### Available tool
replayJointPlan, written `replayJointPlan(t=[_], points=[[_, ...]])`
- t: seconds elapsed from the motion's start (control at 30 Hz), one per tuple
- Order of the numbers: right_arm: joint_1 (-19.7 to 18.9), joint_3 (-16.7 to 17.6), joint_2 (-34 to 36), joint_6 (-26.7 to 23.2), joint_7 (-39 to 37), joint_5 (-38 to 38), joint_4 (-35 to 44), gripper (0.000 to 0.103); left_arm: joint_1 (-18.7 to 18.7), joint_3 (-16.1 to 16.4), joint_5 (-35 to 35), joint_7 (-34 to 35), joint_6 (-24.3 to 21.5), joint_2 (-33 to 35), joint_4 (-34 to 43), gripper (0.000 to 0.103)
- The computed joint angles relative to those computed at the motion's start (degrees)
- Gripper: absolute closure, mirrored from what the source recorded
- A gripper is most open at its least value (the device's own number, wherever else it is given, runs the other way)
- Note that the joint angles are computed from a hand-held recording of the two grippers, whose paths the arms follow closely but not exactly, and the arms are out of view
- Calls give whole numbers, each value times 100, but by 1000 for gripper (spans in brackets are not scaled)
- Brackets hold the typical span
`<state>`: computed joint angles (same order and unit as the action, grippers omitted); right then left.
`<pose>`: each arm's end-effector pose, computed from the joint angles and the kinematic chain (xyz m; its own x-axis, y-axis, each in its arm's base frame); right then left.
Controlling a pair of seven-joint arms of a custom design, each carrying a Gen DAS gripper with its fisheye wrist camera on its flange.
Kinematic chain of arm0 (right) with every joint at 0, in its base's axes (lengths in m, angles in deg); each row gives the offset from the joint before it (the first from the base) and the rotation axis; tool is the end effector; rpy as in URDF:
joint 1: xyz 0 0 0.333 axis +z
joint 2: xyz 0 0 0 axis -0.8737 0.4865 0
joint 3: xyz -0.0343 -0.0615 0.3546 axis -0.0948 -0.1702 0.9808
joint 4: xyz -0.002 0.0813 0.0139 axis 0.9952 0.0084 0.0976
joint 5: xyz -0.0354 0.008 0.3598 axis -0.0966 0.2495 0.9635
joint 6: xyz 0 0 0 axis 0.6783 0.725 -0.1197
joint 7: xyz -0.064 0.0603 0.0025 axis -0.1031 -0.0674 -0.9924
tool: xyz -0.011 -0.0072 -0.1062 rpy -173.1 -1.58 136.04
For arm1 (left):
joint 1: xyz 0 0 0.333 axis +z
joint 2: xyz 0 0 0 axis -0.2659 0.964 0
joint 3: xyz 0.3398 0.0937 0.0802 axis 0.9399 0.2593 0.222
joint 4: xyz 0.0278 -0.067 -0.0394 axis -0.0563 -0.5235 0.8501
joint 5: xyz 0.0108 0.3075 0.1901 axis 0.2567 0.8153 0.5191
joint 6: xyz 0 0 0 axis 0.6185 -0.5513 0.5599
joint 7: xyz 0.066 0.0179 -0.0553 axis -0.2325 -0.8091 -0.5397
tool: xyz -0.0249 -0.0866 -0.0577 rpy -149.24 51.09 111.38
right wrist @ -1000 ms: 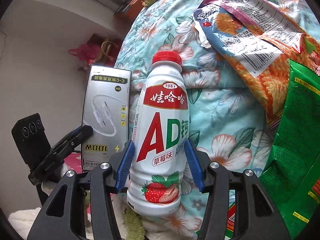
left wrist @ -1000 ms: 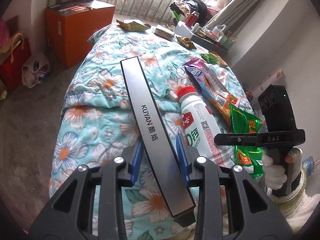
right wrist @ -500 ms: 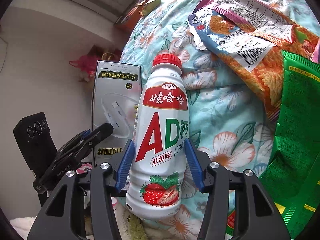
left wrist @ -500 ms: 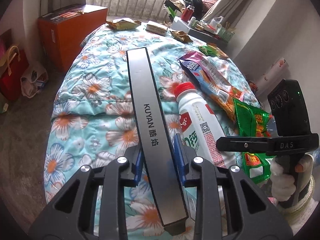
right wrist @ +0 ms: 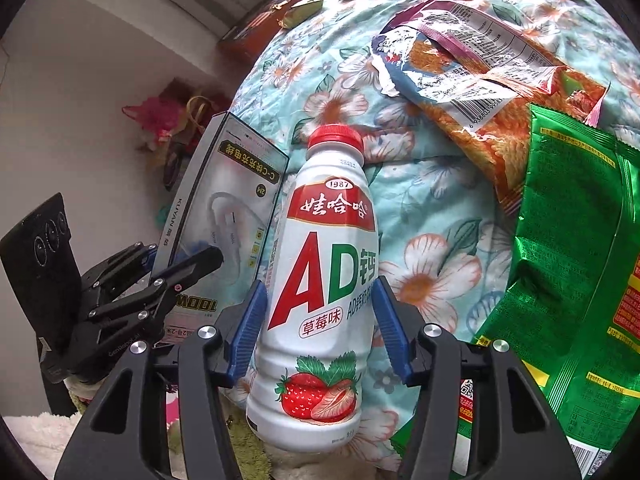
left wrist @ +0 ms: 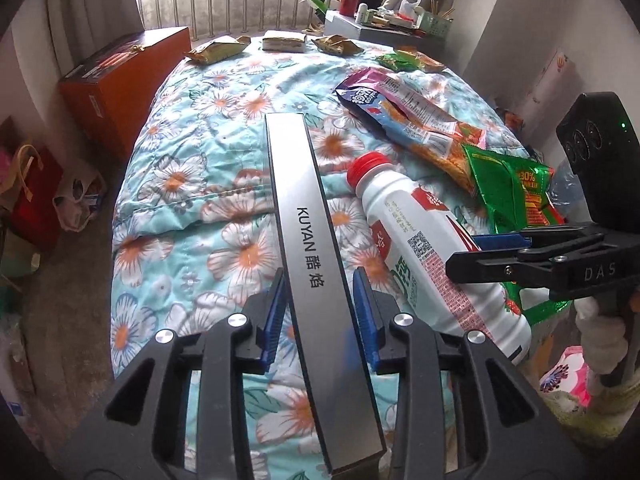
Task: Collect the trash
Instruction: 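Lift the charger box and bottle off the bed with both tools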
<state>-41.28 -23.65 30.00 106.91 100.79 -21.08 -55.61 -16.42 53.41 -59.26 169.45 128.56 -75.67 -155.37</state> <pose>0.6078 0.3025 0.6217 0.1287 -0.8335 -0.5374 -0.9711 0.0038 -0.2385 0.5756 -0.0894 0.6530 -0.3149 -0.9380 0.1447 -0.8335 0.2004 -0.5149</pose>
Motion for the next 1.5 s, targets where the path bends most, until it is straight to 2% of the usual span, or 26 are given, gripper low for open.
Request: replayJointPlan(t=[0.53, 0.6, 0.8, 1.0, 1.5], points=[[42, 46, 533, -61, 415, 47, 592, 44, -52, -50, 383, -457, 638, 50, -183, 72], [30, 73, 614, -100, 422, 107, 678, 43, -68, -56, 499, -496, 752, 27, -242, 77], [-40, 174, 760, -96, 329, 443, 738, 43, -96, -55, 600, -497, 917, -11, -337, 79], [-138, 222, 643, 97, 164, 778, 475, 44, -99, -42, 569, -502, 979, -40, -380, 79], [-321, 157, -54, 825, -167, 1381, -557, 45, -194, -58, 991, -653, 1184, -122, -480, 80]])
